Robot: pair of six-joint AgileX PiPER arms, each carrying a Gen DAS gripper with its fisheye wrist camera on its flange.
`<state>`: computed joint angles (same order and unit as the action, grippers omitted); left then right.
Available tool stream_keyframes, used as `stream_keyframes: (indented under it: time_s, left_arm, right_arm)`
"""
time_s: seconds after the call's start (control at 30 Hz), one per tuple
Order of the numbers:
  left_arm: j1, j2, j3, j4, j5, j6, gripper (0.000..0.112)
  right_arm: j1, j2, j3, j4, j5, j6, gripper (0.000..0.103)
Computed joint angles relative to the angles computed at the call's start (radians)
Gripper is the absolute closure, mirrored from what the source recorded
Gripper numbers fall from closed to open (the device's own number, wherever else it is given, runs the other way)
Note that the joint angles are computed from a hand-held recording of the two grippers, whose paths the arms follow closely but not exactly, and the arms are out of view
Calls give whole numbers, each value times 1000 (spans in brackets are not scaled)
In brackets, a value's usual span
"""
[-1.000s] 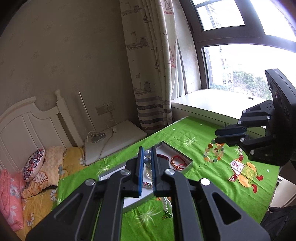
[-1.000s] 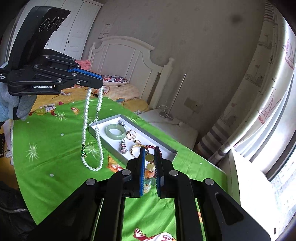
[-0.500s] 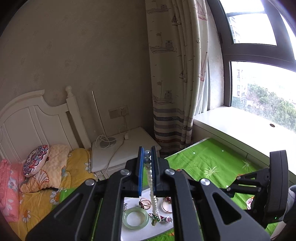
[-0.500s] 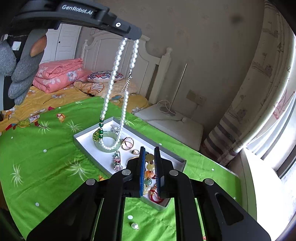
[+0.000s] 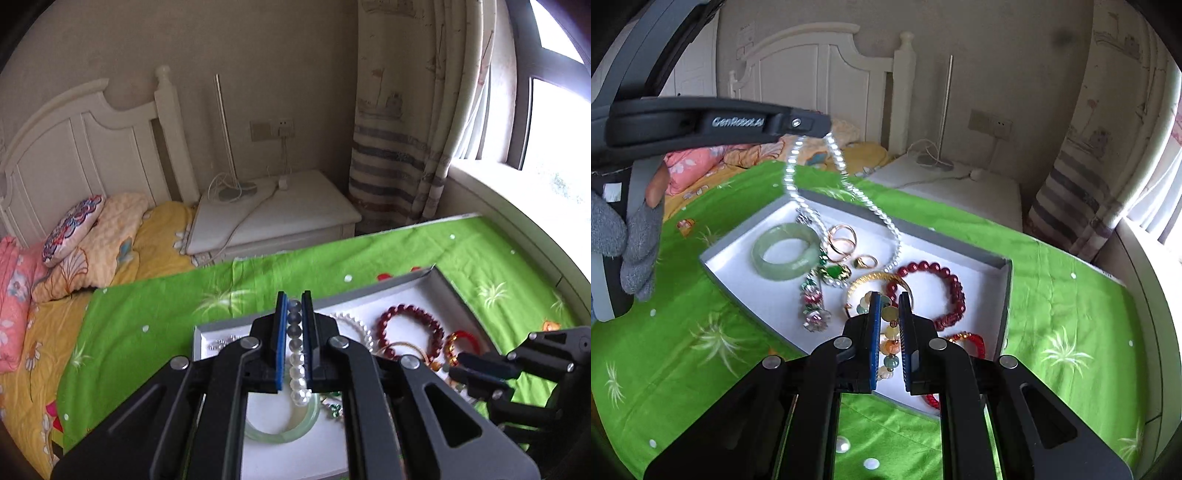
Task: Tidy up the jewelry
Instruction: 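Lower both items into the tray and open both tools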
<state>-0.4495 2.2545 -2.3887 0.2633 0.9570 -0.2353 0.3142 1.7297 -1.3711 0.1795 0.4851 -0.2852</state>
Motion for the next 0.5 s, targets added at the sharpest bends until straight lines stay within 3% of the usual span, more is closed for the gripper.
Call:
stream_keyframes:
  time_s: [0.13, 0.2, 0.23, 0.27, 0.33, 0.43, 0.5]
  left_arm:
    - [42, -47, 165, -63, -91, 0, 101]
    - [57, -69, 226, -78, -122, -10, 70]
    - [58, -81, 254, -57, -140, -35, 40]
    - [55, -103, 304, -8, -176, -80, 30]
    - [54, -134, 369, 63, -218, -147, 24]
    - [56, -140, 362, 150, -162, -216, 22]
    - [53, -180, 415, 243, -173, -284, 20]
  right_arm:
    - [-43, 41, -13, 68, 23, -29, 92]
    - [-61, 53, -22, 117, 42, -60, 90]
    - [-67, 52, -19, 124, 42, -65, 84]
    - [-69, 47, -13, 121, 35, -60, 79]
    - [-83, 34, 1, 142, 15, -78, 56]
    - [-115, -4, 23, 218, 2, -123, 54]
    - [-140, -36, 40, 266, 1, -153, 54]
